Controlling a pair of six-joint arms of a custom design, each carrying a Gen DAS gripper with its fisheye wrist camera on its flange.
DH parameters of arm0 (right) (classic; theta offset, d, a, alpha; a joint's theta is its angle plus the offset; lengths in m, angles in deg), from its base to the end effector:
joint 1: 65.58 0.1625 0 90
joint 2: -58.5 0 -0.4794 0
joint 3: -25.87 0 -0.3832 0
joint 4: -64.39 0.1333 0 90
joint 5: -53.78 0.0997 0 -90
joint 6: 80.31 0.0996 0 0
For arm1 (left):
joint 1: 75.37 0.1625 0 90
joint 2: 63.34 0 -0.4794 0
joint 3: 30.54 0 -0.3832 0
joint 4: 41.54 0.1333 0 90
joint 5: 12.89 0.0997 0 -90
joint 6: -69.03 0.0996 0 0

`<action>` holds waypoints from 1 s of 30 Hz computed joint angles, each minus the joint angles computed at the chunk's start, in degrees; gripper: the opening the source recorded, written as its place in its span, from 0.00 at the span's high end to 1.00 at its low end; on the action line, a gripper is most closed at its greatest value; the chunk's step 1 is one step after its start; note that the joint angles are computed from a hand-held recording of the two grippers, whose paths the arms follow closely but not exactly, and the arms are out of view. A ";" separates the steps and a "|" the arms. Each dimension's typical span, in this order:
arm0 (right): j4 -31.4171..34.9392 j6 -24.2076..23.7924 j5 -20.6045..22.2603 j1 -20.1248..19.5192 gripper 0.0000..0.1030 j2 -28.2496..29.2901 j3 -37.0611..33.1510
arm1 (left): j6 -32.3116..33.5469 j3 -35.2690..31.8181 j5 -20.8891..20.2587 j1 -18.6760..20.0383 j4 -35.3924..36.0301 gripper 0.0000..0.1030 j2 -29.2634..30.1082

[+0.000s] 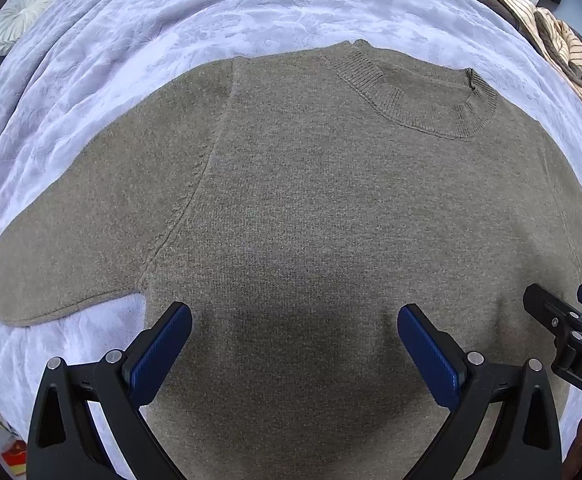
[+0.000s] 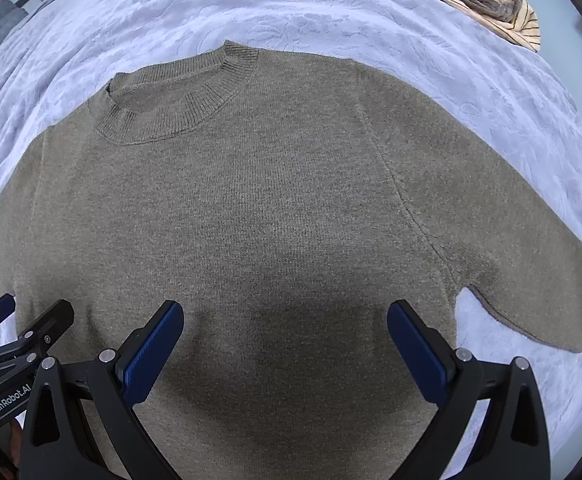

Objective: Fold small clothes

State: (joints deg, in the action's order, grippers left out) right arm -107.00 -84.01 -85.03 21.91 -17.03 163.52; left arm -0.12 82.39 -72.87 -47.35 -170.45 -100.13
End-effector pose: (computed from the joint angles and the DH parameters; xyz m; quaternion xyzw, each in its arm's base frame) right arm 0.0401 -0.4169 0.2590 -0.0598 -0.8985 0.1301 0.4150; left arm -0.3579 -0.3979 -0.0514 0.0253 0.9187 -0.0959 0.3822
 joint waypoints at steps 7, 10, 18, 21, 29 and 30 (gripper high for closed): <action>-0.44 1.14 -0.52 0.64 0.01 1.07 0.21 | 0.05 1.23 -0.24 0.35 -1.76 0.00 -0.68; -0.42 1.42 -0.46 0.92 0.01 1.36 0.11 | 0.55 2.08 -0.43 0.44 -3.36 0.00 -1.10; -3.80 -1.46 9.17 0.37 0.01 -0.81 2.23 | 1.93 9.44 -0.78 0.95 -16.39 0.00 -4.82; -1.94 -1.16 10.69 1.69 0.01 0.00 2.23 | 1.31 13.72 0.40 1.16 -21.13 0.00 -7.35; 0.42 0.21 8.21 6.74 0.01 5.78 1.42 | -13.19 30.04 6.03 0.64 -25.09 0.00 -19.50; 0.60 0.53 8.35 7.32 0.01 6.54 1.42 | -16.19 31.81 7.27 0.40 -24.19 0.00 -21.42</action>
State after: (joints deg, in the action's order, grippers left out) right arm -106.40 -83.49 -76.68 29.22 -10.49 164.94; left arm -16.30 114.20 -65.60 -46.94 -194.64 -121.54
